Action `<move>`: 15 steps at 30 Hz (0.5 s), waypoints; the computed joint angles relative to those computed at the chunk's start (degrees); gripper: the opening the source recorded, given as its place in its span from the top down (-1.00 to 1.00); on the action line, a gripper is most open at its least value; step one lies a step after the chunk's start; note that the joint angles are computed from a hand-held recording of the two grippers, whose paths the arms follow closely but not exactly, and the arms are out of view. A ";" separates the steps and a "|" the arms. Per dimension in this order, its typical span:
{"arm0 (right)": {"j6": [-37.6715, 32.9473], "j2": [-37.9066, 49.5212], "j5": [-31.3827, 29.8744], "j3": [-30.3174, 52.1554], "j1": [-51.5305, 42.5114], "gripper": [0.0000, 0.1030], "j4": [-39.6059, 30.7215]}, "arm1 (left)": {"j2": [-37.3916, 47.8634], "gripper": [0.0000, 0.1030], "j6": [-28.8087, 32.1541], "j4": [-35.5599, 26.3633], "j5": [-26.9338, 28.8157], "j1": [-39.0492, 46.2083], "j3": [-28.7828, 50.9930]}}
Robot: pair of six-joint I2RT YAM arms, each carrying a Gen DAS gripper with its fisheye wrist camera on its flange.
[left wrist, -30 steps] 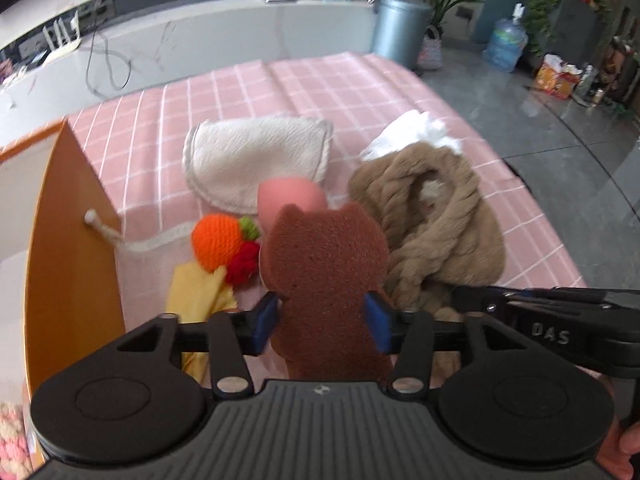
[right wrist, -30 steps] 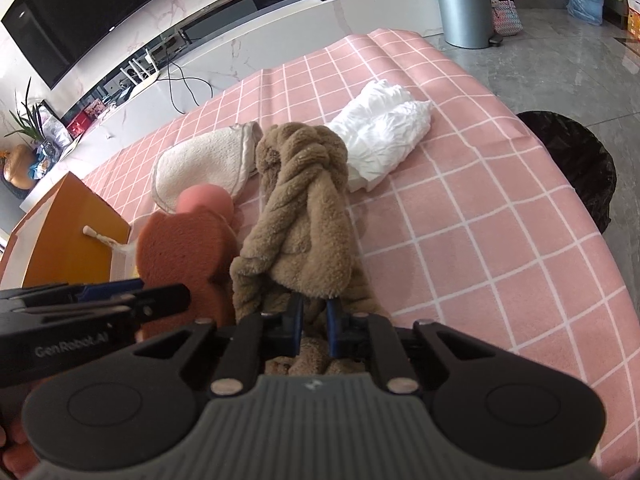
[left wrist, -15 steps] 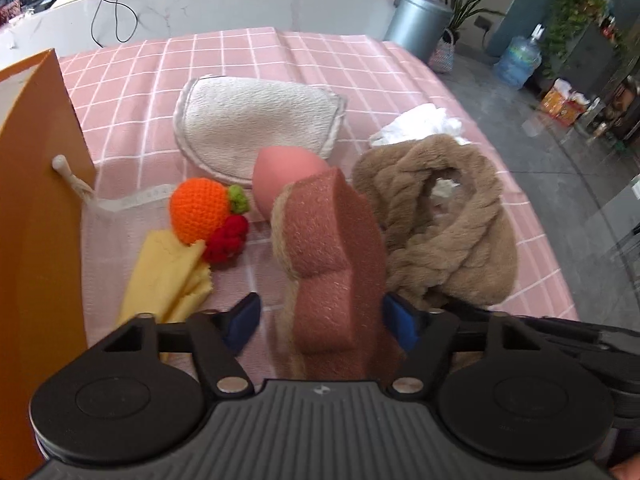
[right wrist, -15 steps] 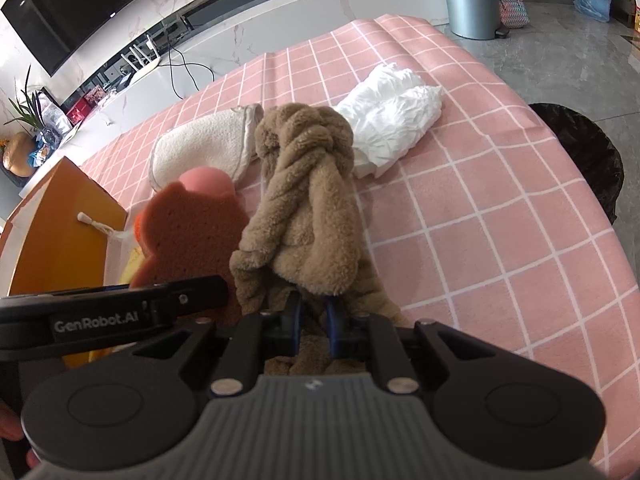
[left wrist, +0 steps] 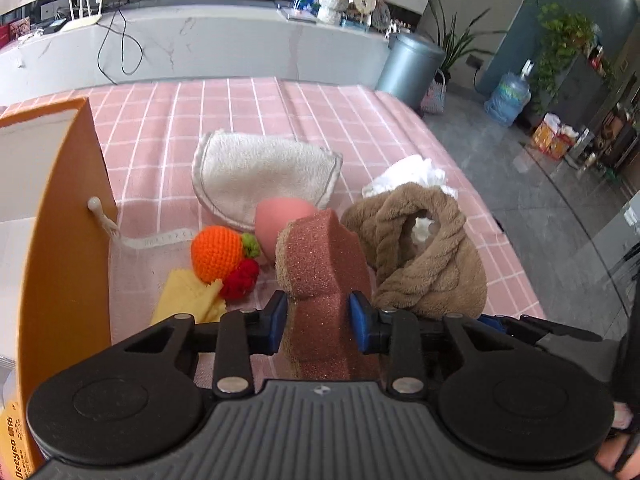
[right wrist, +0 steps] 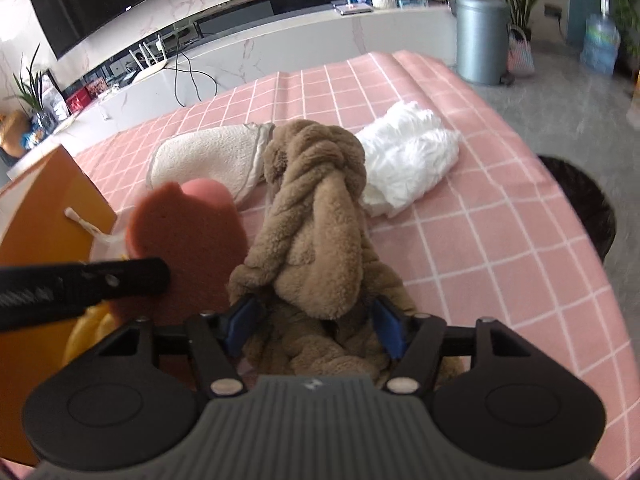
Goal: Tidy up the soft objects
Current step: 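Grasp the brown bear sponge with the left tool while the right tool grasps the brown knotted towel, then lift both items and carry them over the white box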
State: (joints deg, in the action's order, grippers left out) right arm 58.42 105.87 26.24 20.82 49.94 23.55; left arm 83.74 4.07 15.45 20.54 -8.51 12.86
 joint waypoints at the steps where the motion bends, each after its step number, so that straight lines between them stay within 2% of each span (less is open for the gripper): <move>1: -0.39 0.67 0.10 0.52 0.14 -0.25 -0.24 | -0.42 0.27 0.38 -0.38 0.57 0.56 -0.06; 3: -1.86 2.38 -0.06 2.12 0.41 -0.19 -1.69 | -1.98 0.27 0.44 -1.35 1.55 1.55 -0.30; 4: -2.29 3.03 0.89 3.20 1.06 -0.01 -3.43 | -2.83 0.28 0.55 -1.87 1.81 1.96 -0.46; 5: -2.66 3.57 2.42 4.66 1.90 0.26 -6.36 | -3.82 0.28 0.72 -2.32 2.05 2.36 -0.74; 8: -4.05 3.91 3.61 5.16 2.90 0.64 -7.40 | -7.09 0.28 1.51 -3.96 3.09 3.73 -1.62; 11: -3.23 3.44 6.36 6.20 4.96 0.77 -11.07 | -11.07 0.29 2.66 -7.37 4.62 6.14 -2.23; 15: 0.10 -1.04 9.87 4.97 8.52 0.80 -14.67 | -17.01 0.30 5.48 -13.29 8.22 10.58 -2.65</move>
